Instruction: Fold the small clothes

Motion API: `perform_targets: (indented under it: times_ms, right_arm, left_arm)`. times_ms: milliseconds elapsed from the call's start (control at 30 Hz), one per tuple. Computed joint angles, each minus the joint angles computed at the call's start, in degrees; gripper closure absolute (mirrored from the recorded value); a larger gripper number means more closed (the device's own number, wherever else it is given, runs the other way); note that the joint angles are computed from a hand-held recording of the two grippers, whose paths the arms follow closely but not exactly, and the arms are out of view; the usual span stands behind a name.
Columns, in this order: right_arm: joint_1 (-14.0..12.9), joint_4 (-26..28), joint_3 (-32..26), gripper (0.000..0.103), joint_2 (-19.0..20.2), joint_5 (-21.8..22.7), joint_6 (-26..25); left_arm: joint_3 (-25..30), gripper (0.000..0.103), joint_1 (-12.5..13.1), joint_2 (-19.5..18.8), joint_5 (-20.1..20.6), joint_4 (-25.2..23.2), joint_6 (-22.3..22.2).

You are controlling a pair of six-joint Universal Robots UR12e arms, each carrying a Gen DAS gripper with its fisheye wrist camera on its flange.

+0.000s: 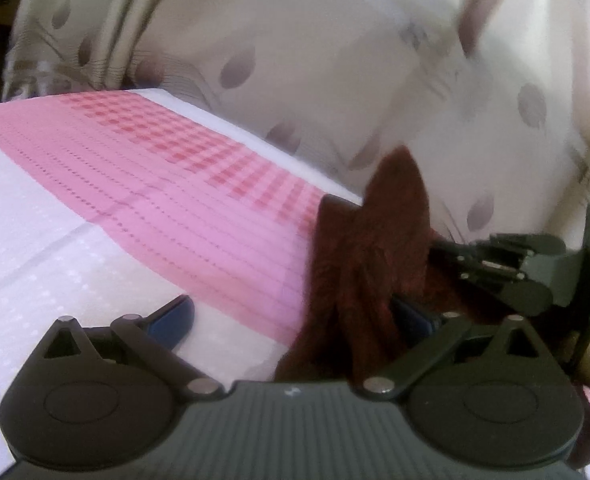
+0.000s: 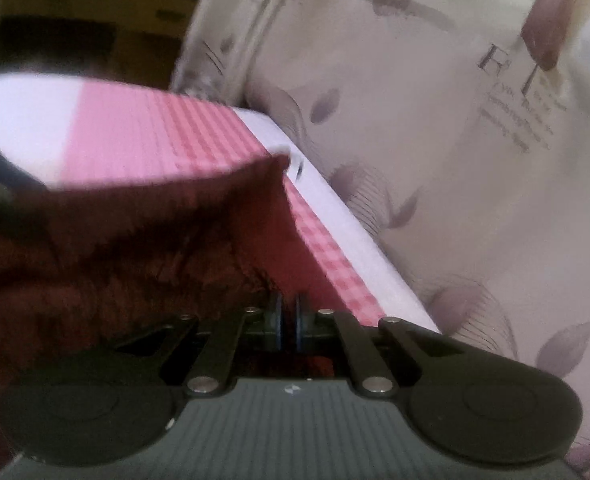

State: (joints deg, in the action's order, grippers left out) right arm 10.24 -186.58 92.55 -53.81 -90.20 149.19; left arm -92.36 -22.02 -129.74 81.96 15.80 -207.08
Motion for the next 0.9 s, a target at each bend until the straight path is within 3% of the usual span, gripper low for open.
perform_targets:
  times_ms: [100, 200, 300, 367, 433, 467, 600, 633, 733, 833, 900]
  right_arm:
    - [0.76, -4.84, -0.16, 0.096, 1.55, -4.73, 1.07]
    - [0.36, -9.45, 0.48, 0.096, 1.6, -3.42, 6.79]
    - [0.07, -9.81, 0.4, 0.096, 1.95, -4.45, 10.33]
    - [0.0, -8.97, 0.06, 0.096, 2.26, -4.62, 9.91]
    - [-0.13, -2.95, -0.5, 0.095, 2.06, -4.21, 10.87]
    - [-0.04, -2.46, -0.56, 0.095, 2.1, -4.42, 10.72]
    - [-1.52, -1.03, 0.41, 0.094, 0.54, -0.21, 15.47]
    - [-2.01, 0.05, 0.46, 0.094, 0.45, 0.9, 16.51]
    - [-2.89, -0.38, 1.13, 0.093, 0.45, 2.53, 18.64]
    - [-2.95, -0.82, 1.48, 0.093, 0.44, 2.7, 18.86]
    - [-3.14, -0.58, 1.03, 0.093, 0.68, 3.78, 19.47]
  left_arm:
    - [0.13, 0.0, -0.11, 0.08, 0.37, -0.77, 0.58]
    - [0.35, 0.0, -0.34, 0.13, 1.1, -1.66, 1.46]
    - [0.32, 0.0, -0.29, 0.28, 1.56, -2.15, 1.72]
    - [0.14, 0.0, -0.04, 0.73, 1.48, -3.14, 2.57]
    - [-0.58, 0.0, 0.7, 1.45, -0.58, -3.47, 3.7]
    - [-1.18, 0.0, 1.17, 1.87, -2.1, -3.21, 3.92]
    - [-4.52, 0.0, 4.21, 2.29, -15.24, 3.61, 0.7]
    - [-5.09, 0.0, 4.41, 2.32, -16.52, 4.57, 2.06]
    - [-5.18, 0.0, 4.27, 2.85, -19.07, 0.46, 9.86]
    - [-4.39, 0.0, 4.0, 1.86, -20.53, 4.02, 12.66]
    - [-3.07, 0.01, 3.56, 1.55, -20.0, 1.85, 16.2]
